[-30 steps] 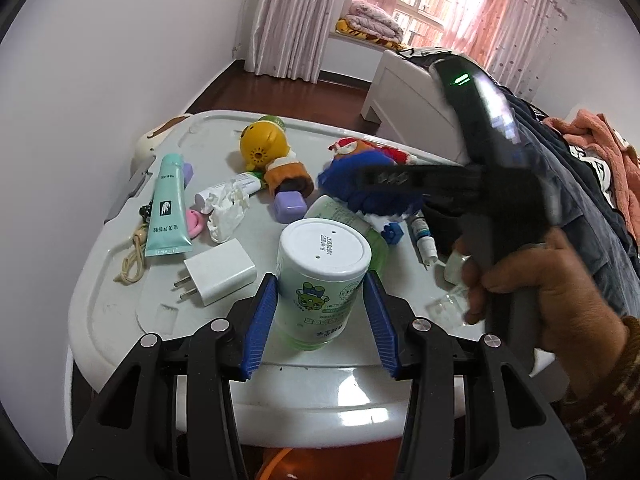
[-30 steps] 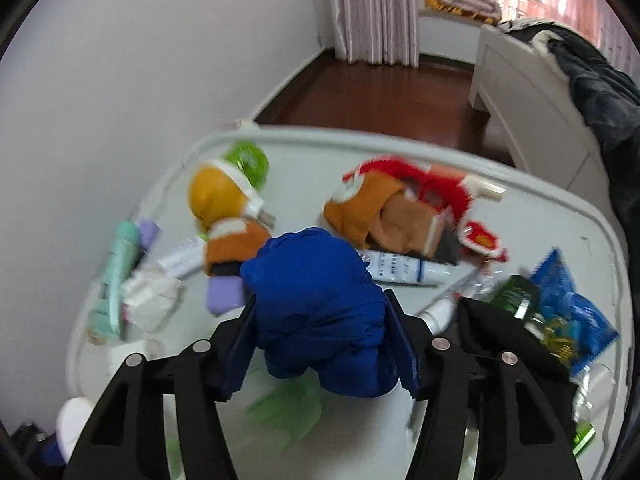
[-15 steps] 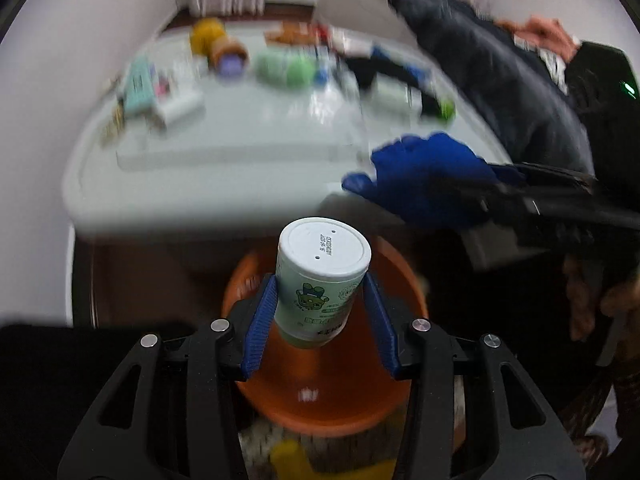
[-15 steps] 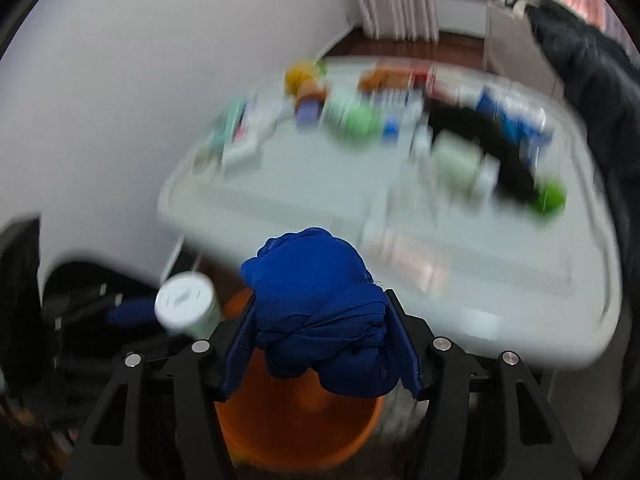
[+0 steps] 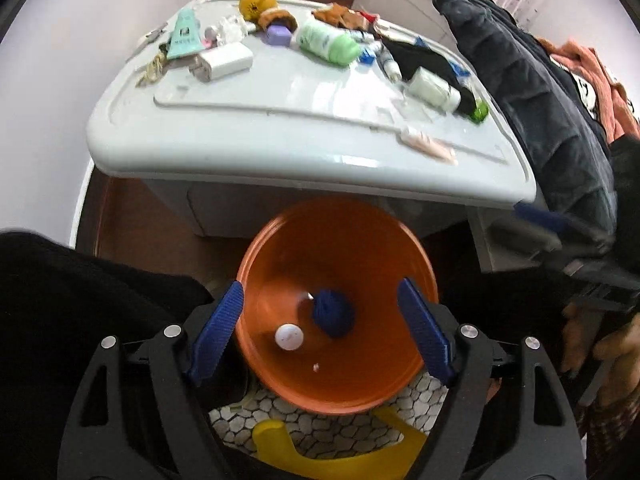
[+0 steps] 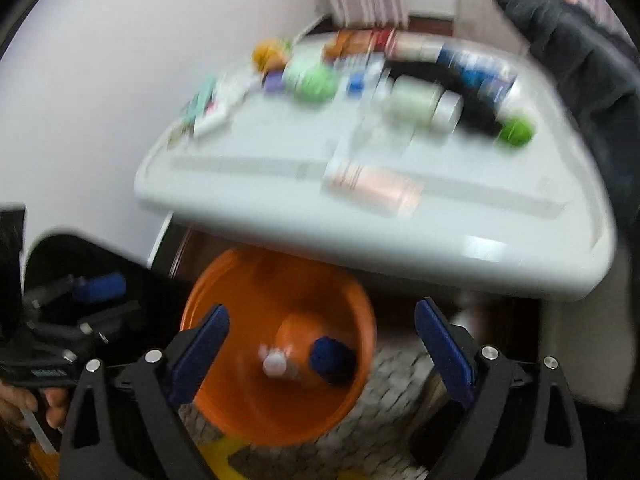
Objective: Collect trash
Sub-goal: 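Grasp the green-capped bottle with cartoon label with the left tool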
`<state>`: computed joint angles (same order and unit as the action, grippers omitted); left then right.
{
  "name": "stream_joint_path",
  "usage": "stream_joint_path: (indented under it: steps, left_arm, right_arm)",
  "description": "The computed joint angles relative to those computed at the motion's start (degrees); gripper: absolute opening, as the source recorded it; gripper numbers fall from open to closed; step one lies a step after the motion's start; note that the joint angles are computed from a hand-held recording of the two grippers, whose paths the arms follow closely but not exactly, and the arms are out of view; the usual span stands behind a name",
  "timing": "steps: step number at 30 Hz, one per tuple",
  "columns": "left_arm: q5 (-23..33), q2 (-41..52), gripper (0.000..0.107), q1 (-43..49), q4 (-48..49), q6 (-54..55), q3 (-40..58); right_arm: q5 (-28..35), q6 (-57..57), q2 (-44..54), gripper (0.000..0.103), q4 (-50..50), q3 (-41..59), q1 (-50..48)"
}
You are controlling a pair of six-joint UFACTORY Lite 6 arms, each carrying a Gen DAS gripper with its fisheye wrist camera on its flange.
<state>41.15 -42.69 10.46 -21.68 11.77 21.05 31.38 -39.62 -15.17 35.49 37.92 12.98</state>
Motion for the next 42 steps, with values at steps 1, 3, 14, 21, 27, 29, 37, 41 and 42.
stream_joint_path:
  steps: [1, 3, 14, 21, 27, 29, 37, 41, 42]
  left_arm:
    - [-1.5, 2.5, 0.078, -0.5, 0.1, -0.7, 1.8]
    - [-5.0, 8.0, 0.078, -1.8, 0.0, -2.3, 6.4]
    - [-16.4, 55.1, 0.078, -13.4, 30.8, -51.5, 51.3]
    - [-4.0, 91.0, 0.077, -13.7, 37.3, -66.1, 91.5]
    - [1.5, 104.8, 0.049, -13.7, 36.8, -65.7, 108.2]
    - [-4.7, 99.5, 0.049, -13.5, 37.0, -65.1, 98.7]
    - [-19.5, 76.9, 0.049, -14.3, 43.1, -59.7, 64.7]
    - [-22.8, 63.2, 0.049, -16.1, 48.1, -60.3, 49.1]
    - [-23.5, 59.4, 0.049, -16.4, 49.1, -60.5, 45.2]
  right_arm:
    - [0.3, 0.2, -0.5, 0.093, -0.5, 3.3, -1.3]
    - [-0.2, -0.5, 0.5, 0.098, -0.4, 9.0, -3.0]
    - [-14.7, -14.3, 17.7, 0.098, 13.3, 30.6, -4.7]
    - [-12.4, -17.3, 22.6, 0.098, 16.8, 31.4, -8.2]
    - [-13.0, -21.7, 21.7, 0.098, 20.5, 31.2, -11.3]
    - [-12.7, -22.2, 22.0, 0.098, 20.9, 31.5, -12.4]
    - [-10.4, -22.0, 23.4, 0.098, 21.7, 33.3, -15.2]
    - [-11.4, -14.8, 25.9, 0.098, 13.6, 33.8, -12.4]
    - [-11.9, -13.4, 26.3, 0.098, 11.9, 33.5, -11.2]
